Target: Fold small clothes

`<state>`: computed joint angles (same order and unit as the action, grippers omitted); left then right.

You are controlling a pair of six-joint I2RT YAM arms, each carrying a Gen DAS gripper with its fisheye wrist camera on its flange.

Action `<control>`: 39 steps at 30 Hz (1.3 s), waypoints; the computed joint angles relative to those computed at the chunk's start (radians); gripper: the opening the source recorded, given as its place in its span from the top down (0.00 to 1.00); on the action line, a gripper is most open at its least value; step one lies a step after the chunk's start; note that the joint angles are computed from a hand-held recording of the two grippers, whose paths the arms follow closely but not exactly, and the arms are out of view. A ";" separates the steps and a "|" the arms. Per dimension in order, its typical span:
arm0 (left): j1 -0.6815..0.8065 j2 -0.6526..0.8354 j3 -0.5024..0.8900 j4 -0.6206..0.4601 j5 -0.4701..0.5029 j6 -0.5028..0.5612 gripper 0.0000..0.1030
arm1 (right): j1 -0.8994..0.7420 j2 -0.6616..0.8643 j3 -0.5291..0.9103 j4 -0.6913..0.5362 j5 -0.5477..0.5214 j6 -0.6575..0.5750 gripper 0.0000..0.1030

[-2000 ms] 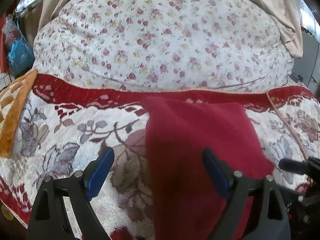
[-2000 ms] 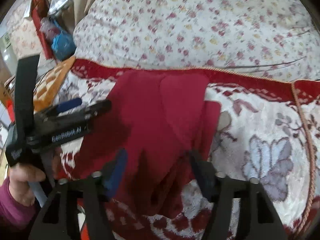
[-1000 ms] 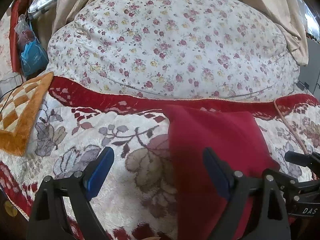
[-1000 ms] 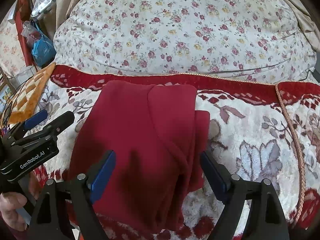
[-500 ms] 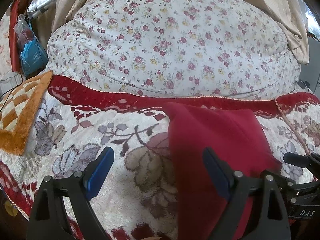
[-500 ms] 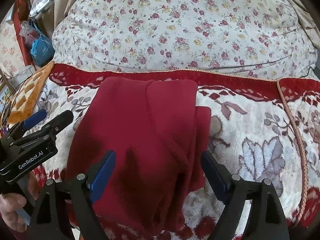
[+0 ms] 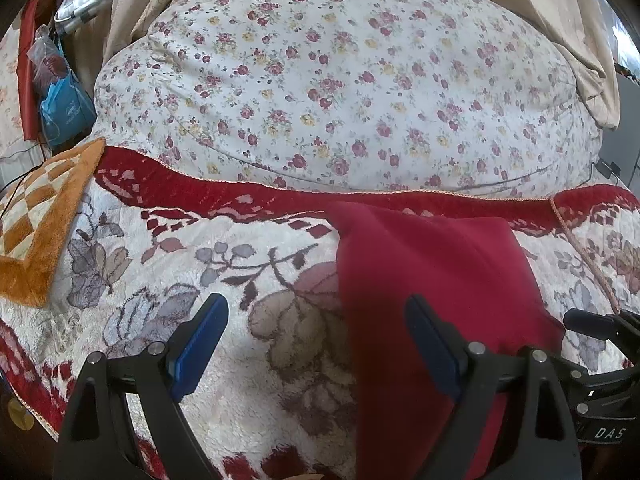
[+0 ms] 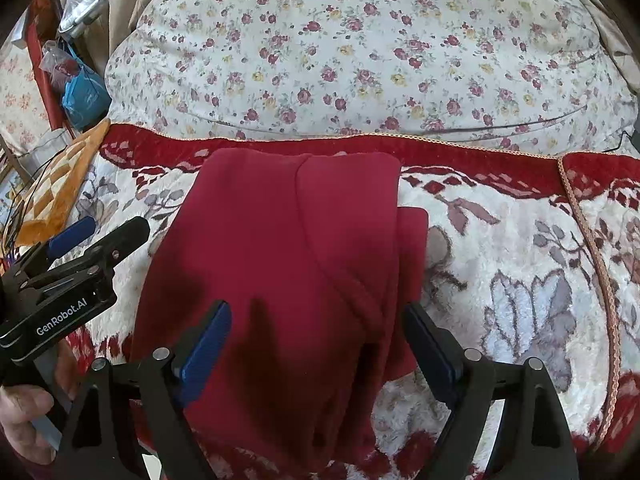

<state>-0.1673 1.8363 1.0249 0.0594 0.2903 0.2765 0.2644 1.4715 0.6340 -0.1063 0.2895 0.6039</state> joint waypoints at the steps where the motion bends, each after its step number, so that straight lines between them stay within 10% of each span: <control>1: -0.001 0.001 0.001 0.000 -0.001 -0.001 0.14 | 0.001 0.000 0.001 -0.001 0.001 -0.001 0.12; 39: -0.002 0.011 0.007 -0.021 0.005 -0.003 0.14 | -0.018 0.022 0.001 0.004 -0.019 -0.002 0.12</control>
